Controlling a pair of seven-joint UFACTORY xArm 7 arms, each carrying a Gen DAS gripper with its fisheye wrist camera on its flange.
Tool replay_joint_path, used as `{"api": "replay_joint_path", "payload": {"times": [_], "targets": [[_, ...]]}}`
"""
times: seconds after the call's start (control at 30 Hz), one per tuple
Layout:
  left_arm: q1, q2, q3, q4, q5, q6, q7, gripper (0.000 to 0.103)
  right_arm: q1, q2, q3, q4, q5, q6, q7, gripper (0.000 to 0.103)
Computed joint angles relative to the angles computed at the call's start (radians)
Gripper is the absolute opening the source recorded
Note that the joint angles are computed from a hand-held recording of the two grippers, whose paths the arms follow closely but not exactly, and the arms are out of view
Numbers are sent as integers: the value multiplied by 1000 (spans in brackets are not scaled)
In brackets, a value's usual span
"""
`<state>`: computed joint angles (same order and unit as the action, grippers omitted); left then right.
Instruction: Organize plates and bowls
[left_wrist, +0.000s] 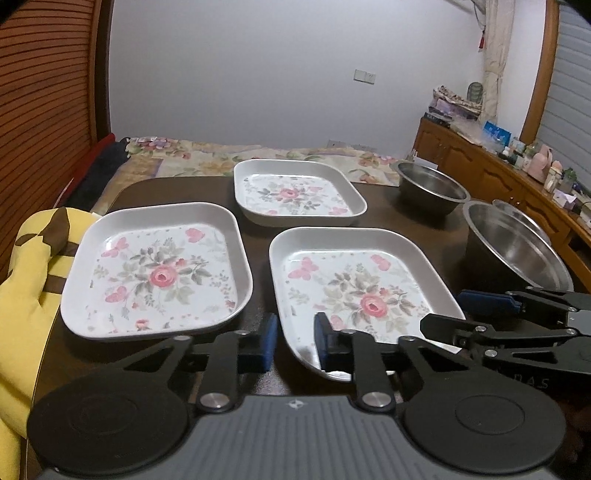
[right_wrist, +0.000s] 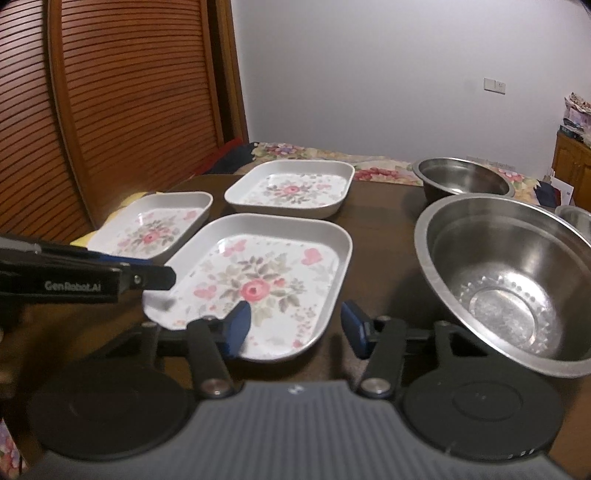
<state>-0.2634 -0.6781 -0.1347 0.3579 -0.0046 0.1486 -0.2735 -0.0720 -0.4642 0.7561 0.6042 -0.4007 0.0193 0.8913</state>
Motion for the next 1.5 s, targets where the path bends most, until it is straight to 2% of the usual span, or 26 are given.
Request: {"api": "replay_joint_path", "payload": {"times": [0.3, 0.47, 0.6, 0.67, 0.73, 0.87, 0.97, 1.1, 1.5], "targets": [[26, 37, -24, 19, 16, -6, -21, 17, -22, 52, 12, 19, 9, -14, 28, 50], [37, 36, -29, 13, 28, -13, -34, 10, -46, 56, 27, 17, 8, -18, 61, 35], [5, 42, 7, 8, 9, -19, -23, 10, -69, 53, 45, 16, 3, -27, 75, 32], [13, 42, -4, 9, 12, -16, -25, 10, -98, 38, 72, 14, -5, -26, 82, 27], [23, 39, -18, 10, 19, -13, -29, 10, -100, 33, 74, 9, -5, -33, 81, 27], [14, 11, -15, 6, 25, 9, -20, 10, -53, 29, 28, -10, 18, -46, 62, 27], [-19, -22, 14, -5, 8, 24, -4, 11, 0, 25, -22, -36, 47, -66, 40, 27], [-17, -80, -2, -25, 2, 45, -10, 11, 76, 25, -83, -58, 95, -76, 10, 27], [-43, -305, -44, -92, 3, 147, -66, 11, 203, -135, -135, -135, 170, -39, -16, 27]]}}
